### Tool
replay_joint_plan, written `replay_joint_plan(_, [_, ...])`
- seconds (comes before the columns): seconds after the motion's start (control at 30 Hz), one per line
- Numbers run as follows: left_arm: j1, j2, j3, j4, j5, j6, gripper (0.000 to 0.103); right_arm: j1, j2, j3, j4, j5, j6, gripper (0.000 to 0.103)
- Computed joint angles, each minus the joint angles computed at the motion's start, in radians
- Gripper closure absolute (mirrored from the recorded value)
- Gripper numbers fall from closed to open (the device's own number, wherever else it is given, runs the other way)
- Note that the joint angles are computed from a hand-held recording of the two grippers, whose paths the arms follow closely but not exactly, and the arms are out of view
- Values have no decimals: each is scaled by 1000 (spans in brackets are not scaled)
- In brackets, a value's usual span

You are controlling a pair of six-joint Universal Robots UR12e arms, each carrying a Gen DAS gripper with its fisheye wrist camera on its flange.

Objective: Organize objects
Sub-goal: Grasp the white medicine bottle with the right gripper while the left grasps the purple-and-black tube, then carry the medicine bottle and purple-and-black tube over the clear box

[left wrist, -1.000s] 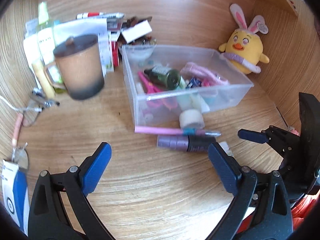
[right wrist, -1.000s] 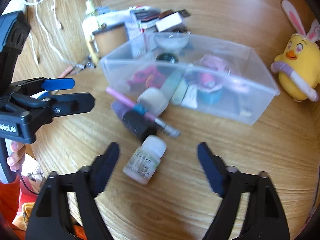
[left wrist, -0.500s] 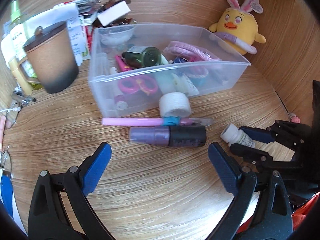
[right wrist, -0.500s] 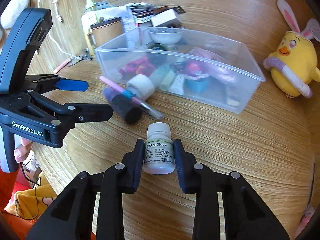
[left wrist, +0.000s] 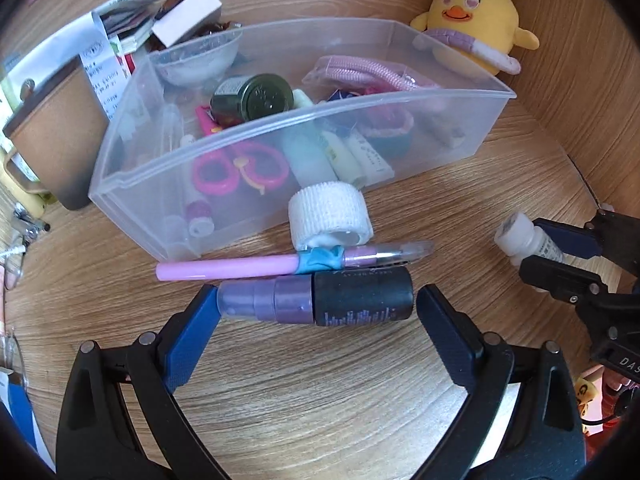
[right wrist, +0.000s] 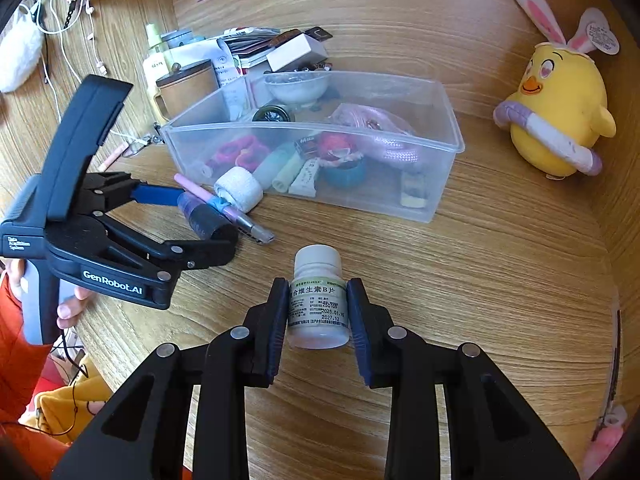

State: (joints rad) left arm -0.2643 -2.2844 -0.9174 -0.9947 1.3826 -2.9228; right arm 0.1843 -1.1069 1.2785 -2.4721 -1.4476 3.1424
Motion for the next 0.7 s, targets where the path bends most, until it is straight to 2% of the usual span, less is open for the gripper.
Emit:
replay_joint_plan(0.17, [6,-1,-4,11,-25,-10,5,0,7,-11,-7,13,8,76])
replay_joint_plan(0.23, [8,6,-20,31,-30,-19,14,-1,7,-11,-13,12,8,76])
replay_joint_plan(0.5, [21,41,-78,65,-50,-26,14,-7,4,-12,-30,16,28,76])
replay_joint_plan(0.7, [25,75,-118,135,-54,-44,13,-8,2,-15,-57,9,39,76])
